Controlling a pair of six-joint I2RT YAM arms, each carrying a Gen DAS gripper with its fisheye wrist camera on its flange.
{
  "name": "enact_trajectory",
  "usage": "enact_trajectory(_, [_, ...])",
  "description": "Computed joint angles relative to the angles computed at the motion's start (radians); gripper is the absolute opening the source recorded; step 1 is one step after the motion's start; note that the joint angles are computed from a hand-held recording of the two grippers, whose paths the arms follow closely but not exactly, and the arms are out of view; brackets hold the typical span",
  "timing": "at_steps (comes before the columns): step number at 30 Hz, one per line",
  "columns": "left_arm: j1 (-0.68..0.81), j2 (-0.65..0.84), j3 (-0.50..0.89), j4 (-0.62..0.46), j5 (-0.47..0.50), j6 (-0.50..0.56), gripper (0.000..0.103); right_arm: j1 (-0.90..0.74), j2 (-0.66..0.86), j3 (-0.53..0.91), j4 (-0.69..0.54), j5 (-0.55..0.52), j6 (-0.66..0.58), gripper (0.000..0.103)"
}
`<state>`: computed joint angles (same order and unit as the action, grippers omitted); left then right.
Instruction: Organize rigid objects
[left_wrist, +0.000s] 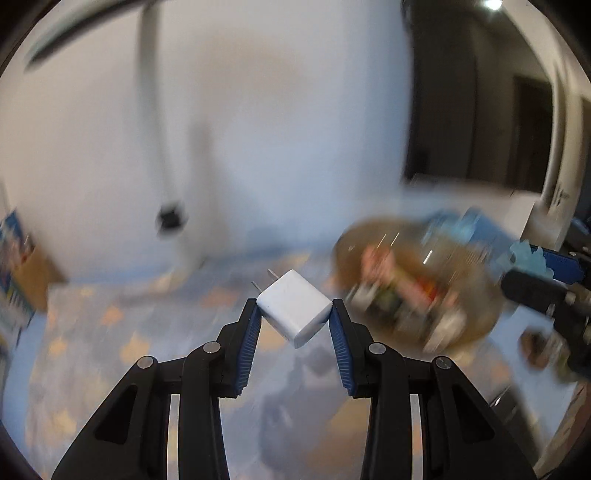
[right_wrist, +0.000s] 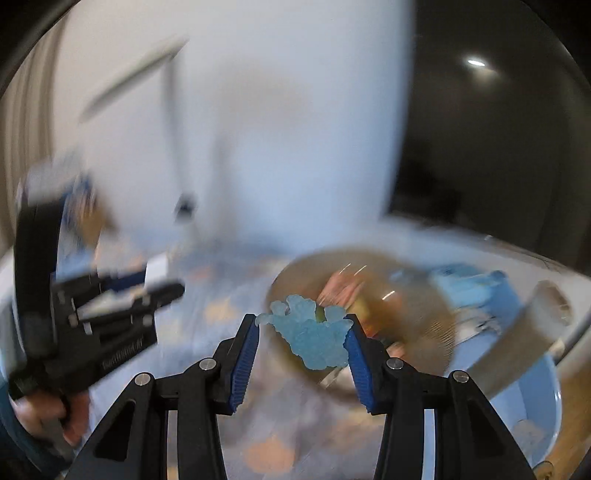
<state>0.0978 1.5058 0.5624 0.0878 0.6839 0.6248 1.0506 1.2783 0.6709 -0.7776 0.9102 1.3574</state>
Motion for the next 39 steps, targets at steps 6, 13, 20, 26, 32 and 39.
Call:
enact_trajectory(6, [-0.256,0.037,0.045,0.08,-0.11,-0.203,0.035,-0.226,-0.183,-0.117,0.049,-0.06,-0.128,0.046])
enact_trajectory(13, [-0.455,0.307,0.108,0.2,-0.266,-0.282,0.035,-0.609,-0.14,-0.303,0.436,-0.318,-0.449,0.046])
enact_trajectory(20, [-0.456,0.3,0.09,0.24,-0.193,-0.32,0.077,-0.673,-0.186,-0.333,0.438,-0.358,-0.499,0.063])
enact_trajectory(26, [-0.26,0.154,0.068,0.109,-0.067,-0.275,0.085,-0.468,-0.177,-0.264,0.309,-0.265,-0.357,0.063])
enact_trajectory(32, [0.082,0.032,0.094,-0.102,0.074,-0.083,0.085,-0.204,-0.014,-0.109,0.295,-0.206,-0.199,0.064])
enact_trajectory(39, [0.426,0.107,0.161,-0.238,0.197,0.123,0.085,0.033,0.303,0.167,0.206,-0.058,-0.025,0.087])
